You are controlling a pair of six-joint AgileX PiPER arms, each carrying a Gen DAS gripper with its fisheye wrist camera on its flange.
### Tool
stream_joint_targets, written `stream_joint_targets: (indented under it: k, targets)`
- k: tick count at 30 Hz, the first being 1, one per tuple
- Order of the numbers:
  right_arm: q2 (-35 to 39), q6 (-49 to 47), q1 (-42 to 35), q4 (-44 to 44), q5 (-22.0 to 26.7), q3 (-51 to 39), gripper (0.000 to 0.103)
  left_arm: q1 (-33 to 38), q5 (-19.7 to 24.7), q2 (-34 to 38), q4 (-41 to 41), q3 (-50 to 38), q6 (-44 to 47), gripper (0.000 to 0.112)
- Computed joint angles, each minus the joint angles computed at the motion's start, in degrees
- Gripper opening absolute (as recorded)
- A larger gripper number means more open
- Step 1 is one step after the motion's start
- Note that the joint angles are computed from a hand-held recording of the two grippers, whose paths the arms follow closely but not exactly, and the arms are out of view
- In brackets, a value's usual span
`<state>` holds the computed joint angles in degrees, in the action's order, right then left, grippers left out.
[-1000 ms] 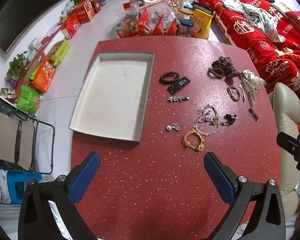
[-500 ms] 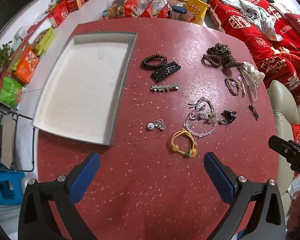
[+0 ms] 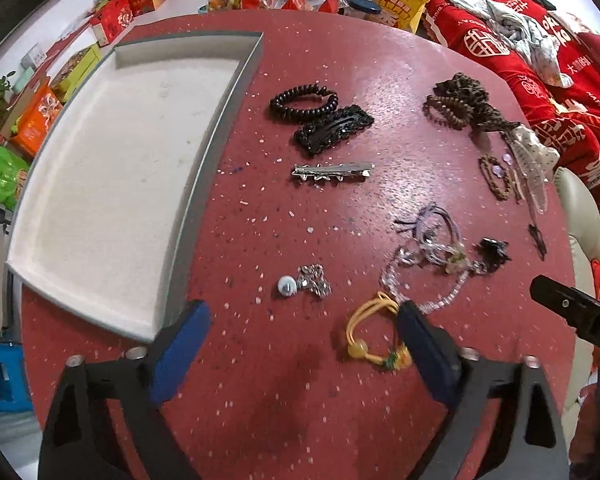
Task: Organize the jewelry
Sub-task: 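Grasp the silver pearl charm with the left tool while the right tool grasps the black claw clip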
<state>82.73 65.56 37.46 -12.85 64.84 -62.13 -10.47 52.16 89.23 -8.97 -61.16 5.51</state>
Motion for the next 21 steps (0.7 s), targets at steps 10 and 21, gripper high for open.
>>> stream_joint_targets:
  k: [10,21]
  targets:
    - [4.99,-1.97,-4.43,-0.24,-8.76,2.56,0.103,-1.24,-7.91,4.78,2.44,2.24,-2.02,0.088]
    - [11.77,-3.0,-5.22,-2.32,-10.42,-1.59,0.081,-3.41,-13.03,5.28,6.67,3.63,-4.3,0.08]
